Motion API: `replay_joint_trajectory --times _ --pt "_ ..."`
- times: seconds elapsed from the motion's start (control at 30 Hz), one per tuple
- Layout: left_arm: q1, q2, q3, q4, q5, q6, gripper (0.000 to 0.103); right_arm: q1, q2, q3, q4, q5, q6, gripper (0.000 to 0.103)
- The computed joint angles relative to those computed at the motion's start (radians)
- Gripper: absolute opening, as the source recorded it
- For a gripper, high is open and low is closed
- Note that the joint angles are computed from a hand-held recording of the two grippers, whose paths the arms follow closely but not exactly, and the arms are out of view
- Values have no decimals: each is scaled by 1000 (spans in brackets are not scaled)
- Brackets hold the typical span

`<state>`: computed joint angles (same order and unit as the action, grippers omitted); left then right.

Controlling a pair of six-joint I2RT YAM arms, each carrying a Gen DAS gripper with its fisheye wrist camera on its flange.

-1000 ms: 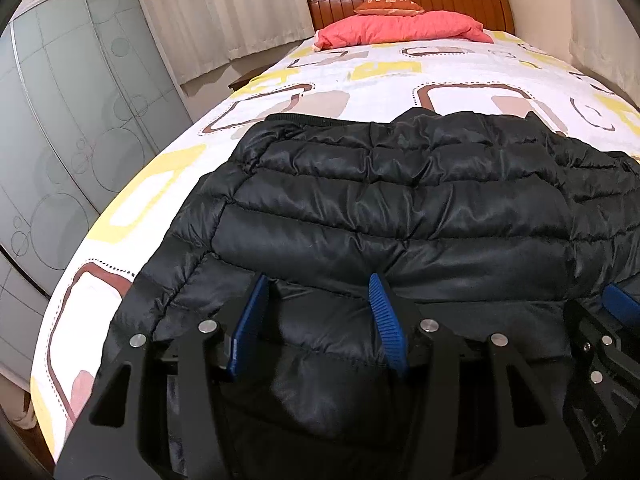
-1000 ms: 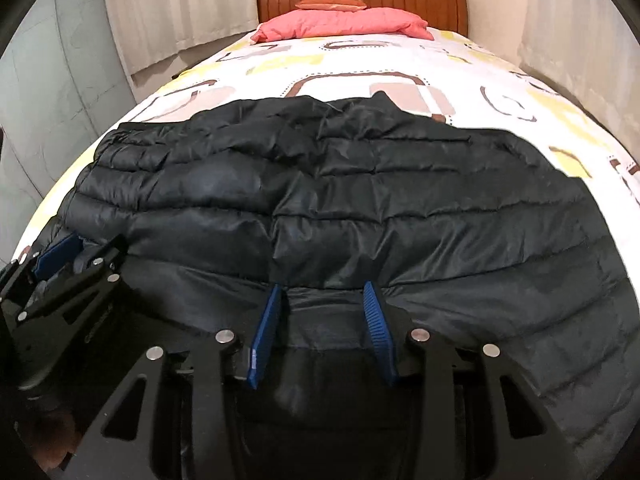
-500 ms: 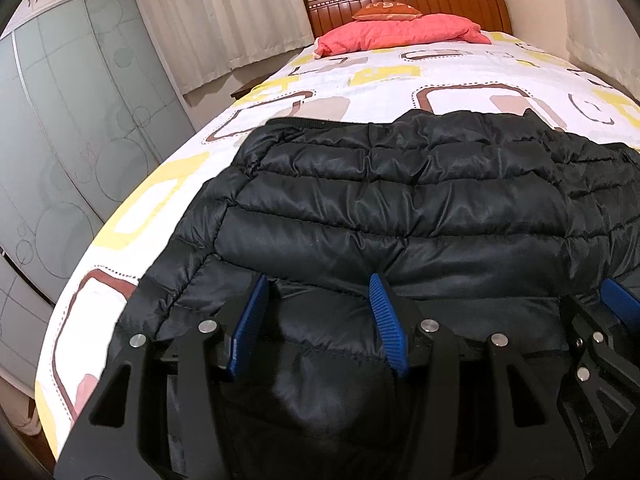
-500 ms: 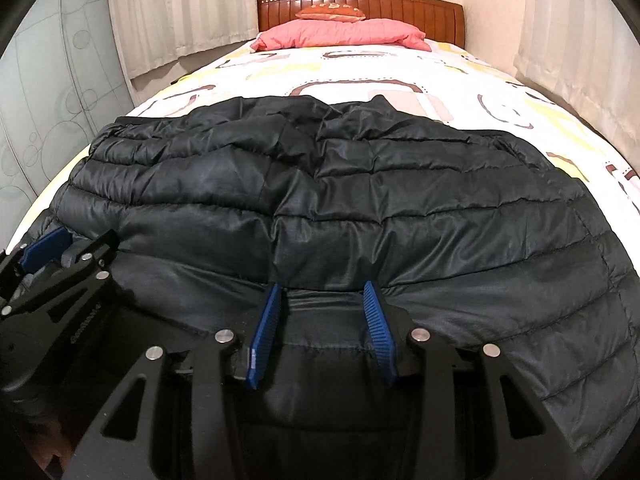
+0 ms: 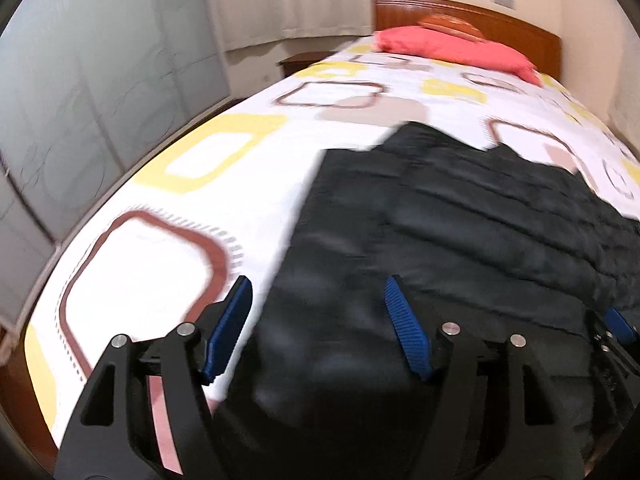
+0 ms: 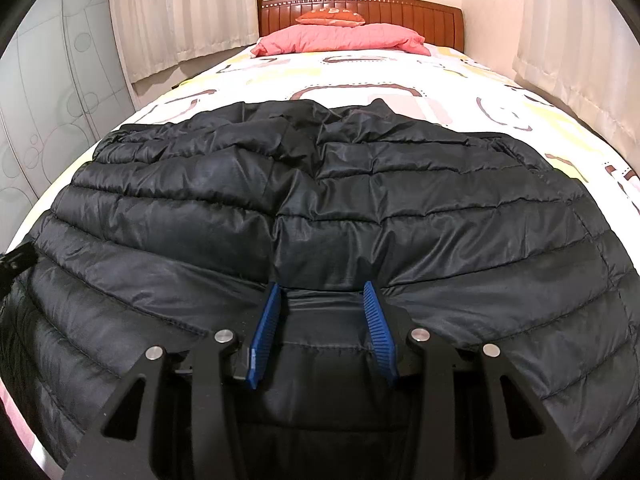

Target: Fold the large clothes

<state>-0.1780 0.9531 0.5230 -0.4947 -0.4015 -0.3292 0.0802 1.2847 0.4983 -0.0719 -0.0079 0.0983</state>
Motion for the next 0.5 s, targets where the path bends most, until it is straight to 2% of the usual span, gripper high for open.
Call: replay_joint_trajectory --times 0.03,0.13,0.2,0.27,0.33,0.43,0.5 --pt "52 -18 -7 0 45 21 73 0 3 1 0 -1 0 44" --pt "308 -18 -6 27 353 115 77 -1 2 0 2 -1 0 44" --pt "479 114 50 34 645 188 78 0 1 -1 2 0 0 44" --pt "564 249 103 18 824 223 79 0 -1 1 -1 -1 0 44" --pt "630 361 136 19 938 222 83 0 -1 -1 1 -1 0 44" --pt "686 411 109 80 1051 147 85 1 -8 0 -4 2 0 44" --pt "696 424 79 129 1093 88 87 -1 -8 -1 -3 0 -1 44"
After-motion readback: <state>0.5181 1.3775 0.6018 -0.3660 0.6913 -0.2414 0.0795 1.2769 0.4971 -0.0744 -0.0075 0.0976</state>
